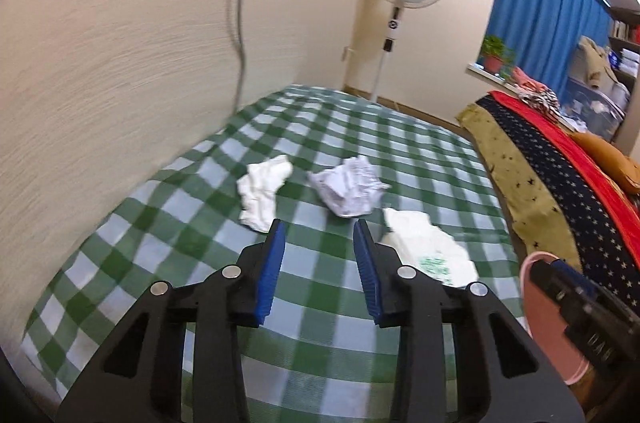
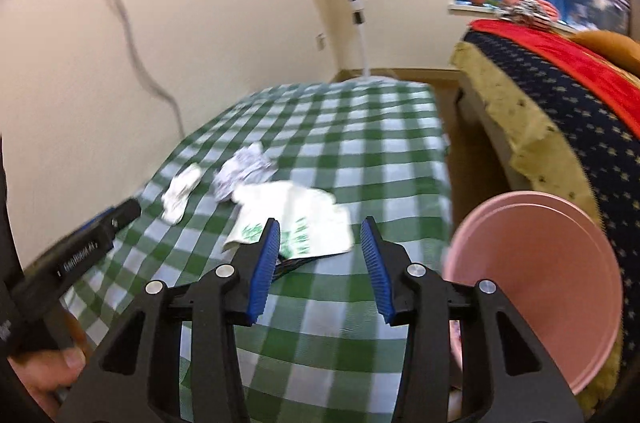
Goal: Collect trash
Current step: 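Move both open tools back toward the white bag and tissues on the bed, then grasp the crumpled white tissue with the left tool while the right tool grasps the bamboo-print bag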
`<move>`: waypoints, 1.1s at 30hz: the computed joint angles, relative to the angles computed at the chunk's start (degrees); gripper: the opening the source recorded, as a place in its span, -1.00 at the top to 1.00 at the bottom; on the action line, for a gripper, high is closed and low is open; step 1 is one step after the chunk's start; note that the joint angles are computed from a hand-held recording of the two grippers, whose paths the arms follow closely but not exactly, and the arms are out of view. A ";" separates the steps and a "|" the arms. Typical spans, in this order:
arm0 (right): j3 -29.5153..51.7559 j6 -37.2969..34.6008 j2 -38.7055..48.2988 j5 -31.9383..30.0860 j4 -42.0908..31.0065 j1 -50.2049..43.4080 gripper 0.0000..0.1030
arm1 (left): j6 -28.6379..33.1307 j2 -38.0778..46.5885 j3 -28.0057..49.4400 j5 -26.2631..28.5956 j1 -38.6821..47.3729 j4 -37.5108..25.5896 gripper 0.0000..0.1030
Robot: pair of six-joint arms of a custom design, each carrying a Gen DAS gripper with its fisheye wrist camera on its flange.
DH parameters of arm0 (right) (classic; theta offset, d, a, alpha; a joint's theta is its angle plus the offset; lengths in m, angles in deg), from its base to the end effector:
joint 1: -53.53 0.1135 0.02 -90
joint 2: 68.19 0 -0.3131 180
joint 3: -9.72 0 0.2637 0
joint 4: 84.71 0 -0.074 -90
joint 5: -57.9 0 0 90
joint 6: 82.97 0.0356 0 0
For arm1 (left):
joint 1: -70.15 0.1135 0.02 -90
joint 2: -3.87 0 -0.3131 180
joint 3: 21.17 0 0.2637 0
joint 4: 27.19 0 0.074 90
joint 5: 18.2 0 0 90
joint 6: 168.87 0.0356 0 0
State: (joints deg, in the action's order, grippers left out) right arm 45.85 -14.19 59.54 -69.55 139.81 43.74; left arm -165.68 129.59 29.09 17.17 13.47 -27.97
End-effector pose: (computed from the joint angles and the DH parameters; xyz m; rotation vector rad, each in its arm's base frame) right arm 0.2736 -0.0252 0.0226 -0.5144 2.1752 0.4909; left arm 0.1844 -0.2276 0.0206 -0.6931 2.0560 0.1022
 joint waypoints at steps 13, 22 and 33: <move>4.05 -1.44 8.77 8.33 3.29 10.95 -0.01 | 4.44 2.61 -5.07 2.75 5.92 10.91 0.31; 7.76 -4.10 10.16 13.36 -1.73 14.58 -0.01 | 8.92 7.48 -6.17 8.43 12.80 21.21 0.31; 9.42 -4.78 10.02 14.28 -4.23 15.55 0.56 | 13.92 11.20 -3.28 16.95 21.17 24.92 0.27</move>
State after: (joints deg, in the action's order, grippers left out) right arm 55.26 -18.97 69.56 -55.27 135.58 59.29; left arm -151.76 140.79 25.81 34.12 34.65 -3.05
